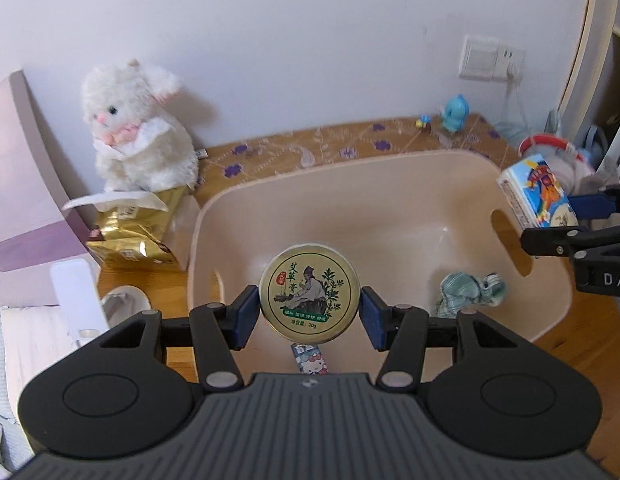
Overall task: Organize objects
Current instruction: 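Lift both items over the basket and open both tools to drop them, then move both tools back to the remaining boxes on the table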
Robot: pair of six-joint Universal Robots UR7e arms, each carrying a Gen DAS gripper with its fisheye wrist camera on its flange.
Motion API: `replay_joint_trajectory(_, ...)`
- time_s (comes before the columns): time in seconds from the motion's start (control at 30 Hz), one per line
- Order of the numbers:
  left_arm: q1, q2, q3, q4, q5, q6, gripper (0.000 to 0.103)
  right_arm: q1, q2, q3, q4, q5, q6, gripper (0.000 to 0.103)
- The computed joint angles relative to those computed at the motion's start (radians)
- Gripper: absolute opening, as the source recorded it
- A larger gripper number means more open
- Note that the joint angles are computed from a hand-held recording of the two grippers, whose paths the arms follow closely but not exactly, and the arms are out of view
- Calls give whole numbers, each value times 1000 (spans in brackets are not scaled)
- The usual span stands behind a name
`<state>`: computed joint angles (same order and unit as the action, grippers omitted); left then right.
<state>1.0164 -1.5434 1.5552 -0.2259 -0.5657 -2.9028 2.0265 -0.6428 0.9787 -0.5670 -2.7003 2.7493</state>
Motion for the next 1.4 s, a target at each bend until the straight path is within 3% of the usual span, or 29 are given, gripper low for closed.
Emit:
replay_joint_trajectory(0.27, 100, -56, 65, -287, 23, 294, 56, -52, -97, 188, -376, -5, -348, 43)
replay_joint_trajectory(0.43, 124, -94, 118, -443, 4, 395, 56, -73, -122, 252, -538, 20, -474, 43)
replay_joint_trajectory(0.47, 122, -100, 125, -458, 4, 397, 56, -74, -123, 256, -553, 22, -483, 53)
replay_joint_trajectory(0.53, 113, -93, 120, -423, -5, 347, 57, -72, -115, 245, -538, 24, -468, 55)
replay_joint_trajectory(0.57, 108, -85, 110, -394, -13, 316, 59, -68, -107, 230, -511, 21, -445, 62)
replay_joint_trajectory(0.67, 68, -80, 94, -305, -23, 210, 75, -54, -62, 140, -344, 24, -333, 79)
replay_joint_trajectory(0.77, 32, -54, 60, -195, -47, 121, 81, -36, -20, 56, -210, 21, -242, 87)
replay_joint_trajectory(0.87, -2, -51, 52, -147, -69, 82, 83, -15, 28, -35, -88, 26, -151, 98)
replay_joint_trajectory(0.97, -39, -47, 56, -130, -97, 61, 86, 7, 81, -128, 2, 40, -89, 101)
replay_joint_trajectory(1.2, -124, -39, 99, -140, -145, 25, 86, 46, 186, -276, 63, 77, -40, 103)
replay_joint_trajectory(1.4, -161, -24, 146, -229, -162, 64, 88, 56, 225, -278, -53, 115, -100, 103)
